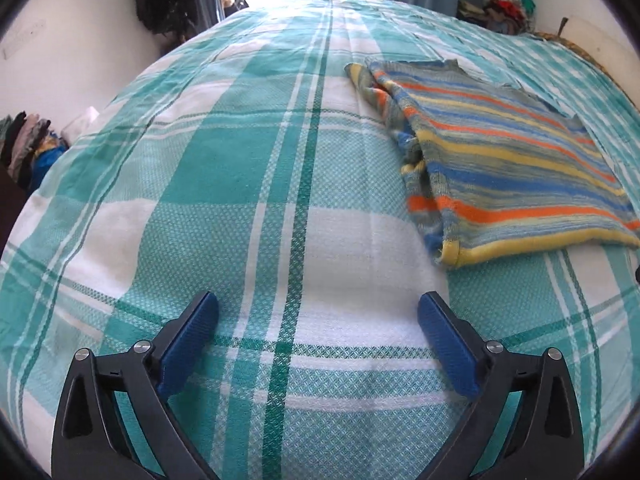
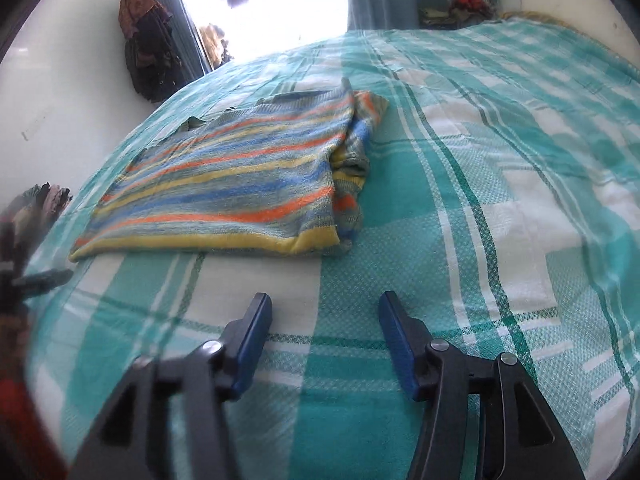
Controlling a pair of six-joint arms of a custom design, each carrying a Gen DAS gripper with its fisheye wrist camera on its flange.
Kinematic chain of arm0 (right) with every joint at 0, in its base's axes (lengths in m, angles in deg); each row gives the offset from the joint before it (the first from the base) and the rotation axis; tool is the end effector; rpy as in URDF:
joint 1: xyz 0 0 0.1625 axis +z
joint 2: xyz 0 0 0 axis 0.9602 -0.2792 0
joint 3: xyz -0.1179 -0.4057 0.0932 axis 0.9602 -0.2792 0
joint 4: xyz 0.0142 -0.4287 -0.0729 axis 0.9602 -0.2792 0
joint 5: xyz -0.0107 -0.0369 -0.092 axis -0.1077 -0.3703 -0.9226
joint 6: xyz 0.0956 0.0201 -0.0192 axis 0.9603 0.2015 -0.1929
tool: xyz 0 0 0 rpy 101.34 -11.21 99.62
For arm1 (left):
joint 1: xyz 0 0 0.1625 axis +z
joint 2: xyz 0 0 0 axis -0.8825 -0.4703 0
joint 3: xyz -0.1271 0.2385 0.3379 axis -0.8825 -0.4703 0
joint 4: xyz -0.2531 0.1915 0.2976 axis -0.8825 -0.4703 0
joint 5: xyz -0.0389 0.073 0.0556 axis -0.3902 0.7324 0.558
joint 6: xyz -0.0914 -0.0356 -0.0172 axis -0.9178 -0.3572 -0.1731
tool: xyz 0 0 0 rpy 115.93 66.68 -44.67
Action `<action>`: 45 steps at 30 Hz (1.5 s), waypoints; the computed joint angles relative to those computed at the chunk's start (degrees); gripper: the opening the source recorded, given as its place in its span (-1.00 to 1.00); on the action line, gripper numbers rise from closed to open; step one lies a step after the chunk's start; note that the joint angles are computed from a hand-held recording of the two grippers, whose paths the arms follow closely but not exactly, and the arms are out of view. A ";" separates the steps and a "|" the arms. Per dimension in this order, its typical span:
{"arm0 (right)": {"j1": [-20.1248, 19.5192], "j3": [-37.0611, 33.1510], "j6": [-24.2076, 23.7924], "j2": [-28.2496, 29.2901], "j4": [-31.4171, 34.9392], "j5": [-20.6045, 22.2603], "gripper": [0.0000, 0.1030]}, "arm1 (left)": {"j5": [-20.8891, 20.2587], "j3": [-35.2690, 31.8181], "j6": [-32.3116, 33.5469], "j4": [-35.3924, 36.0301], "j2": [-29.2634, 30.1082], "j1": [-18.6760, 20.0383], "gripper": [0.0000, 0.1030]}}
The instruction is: Fold small clothes
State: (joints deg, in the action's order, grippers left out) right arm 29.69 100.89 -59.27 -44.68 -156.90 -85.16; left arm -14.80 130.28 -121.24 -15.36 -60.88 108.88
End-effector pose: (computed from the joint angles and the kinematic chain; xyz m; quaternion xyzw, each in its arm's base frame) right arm 0.2129 -0.4979 0.1261 0.2721 -0.8966 0.2517 0.2424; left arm -0.0387 -0.3668 0.3216 -0.0737 0.8406 -0.3319 0.4217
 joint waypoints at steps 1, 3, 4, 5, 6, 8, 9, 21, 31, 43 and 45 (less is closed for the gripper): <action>0.50 -0.28 -0.73 0.64 -0.35 -1.04 0.16 | -0.05 0.02 0.07 -0.08 -0.10 0.08 0.97; 0.39 -0.40 -1.38 0.73 -0.18 -1.15 0.25 | -0.16 0.01 0.19 -0.11 -0.39 0.23 0.99; 0.07 -0.28 -1.29 0.55 -0.19 -0.50 0.25 | -0.09 0.26 0.59 -0.78 -0.52 0.24 0.99; -0.19 -0.28 -1.11 0.50 -0.09 0.10 0.26 | 0.02 0.51 0.92 -1.36 -0.57 0.29 0.99; -0.38 -0.21 -0.96 0.37 0.02 0.54 0.26 | 0.19 0.64 1.02 -1.55 -0.52 0.33 0.99; -0.55 -0.13 -1.03 0.42 -0.24 0.85 0.27 | 0.61 0.64 0.66 -1.12 -0.20 0.27 0.99; -0.56 -0.14 -1.14 0.44 -0.35 0.79 0.27 | 0.77 0.71 0.24 -0.76 -0.21 0.07 0.99; -0.56 0.08 -1.84 1.12 -2.16 0.78 0.29 | 1.65 1.82 1.37 -3.32 -0.63 0.00 0.99; -1.77 0.37 -1.63 0.89 -2.22 3.47 0.34 | 1.51 2.72 4.47 -7.84 -1.01 0.81 0.99; -1.95 0.47 -1.94 1.09 -2.99 3.91 0.35 | 1.93 3.41 5.25 -9.60 -1.32 0.85 0.99; -1.88 0.41 -1.99 1.23 -3.12 3.77 0.36 | 1.91 3.43 5.33 -9.72 -1.32 0.86 0.99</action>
State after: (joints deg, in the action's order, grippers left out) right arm 27.82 101.30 -61.26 -43.45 -160.01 -81.38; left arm -12.90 133.70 -115.91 -25.08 -62.20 109.74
